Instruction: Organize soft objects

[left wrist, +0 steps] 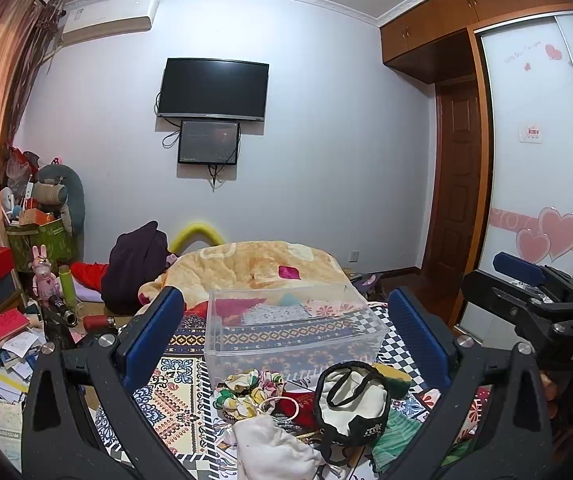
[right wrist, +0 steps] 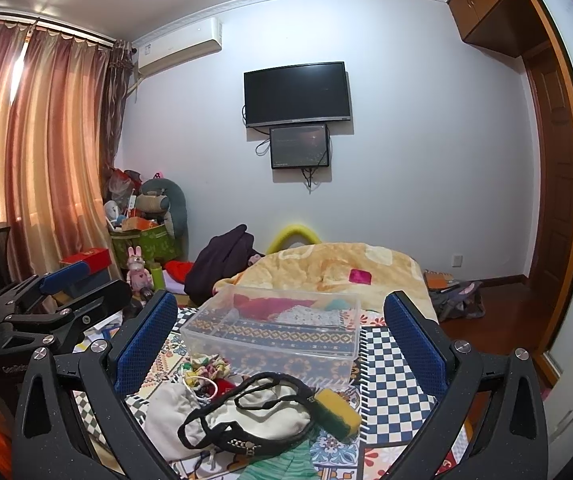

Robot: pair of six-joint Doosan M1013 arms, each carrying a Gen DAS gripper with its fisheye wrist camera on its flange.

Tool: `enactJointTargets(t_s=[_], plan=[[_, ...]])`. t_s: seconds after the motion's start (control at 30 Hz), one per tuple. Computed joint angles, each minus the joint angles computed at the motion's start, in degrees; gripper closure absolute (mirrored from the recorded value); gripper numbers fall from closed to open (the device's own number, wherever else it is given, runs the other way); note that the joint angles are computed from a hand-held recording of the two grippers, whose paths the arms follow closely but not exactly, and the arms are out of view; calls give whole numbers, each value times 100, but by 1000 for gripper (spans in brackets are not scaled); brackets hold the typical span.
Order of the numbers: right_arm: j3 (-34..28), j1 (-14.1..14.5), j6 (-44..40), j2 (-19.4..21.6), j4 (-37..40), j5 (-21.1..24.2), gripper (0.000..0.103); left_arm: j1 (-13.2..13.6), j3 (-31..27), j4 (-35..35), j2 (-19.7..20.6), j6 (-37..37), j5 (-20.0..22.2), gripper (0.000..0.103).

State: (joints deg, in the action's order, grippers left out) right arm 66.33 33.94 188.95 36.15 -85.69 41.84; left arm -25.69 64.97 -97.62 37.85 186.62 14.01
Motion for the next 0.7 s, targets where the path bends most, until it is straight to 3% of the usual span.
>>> enactJointTargets(t_s=[0.7], plan=[[28, 8, 84, -11, -65, -42, 0, 9, -61, 237, 28, -266, 47, 0]])
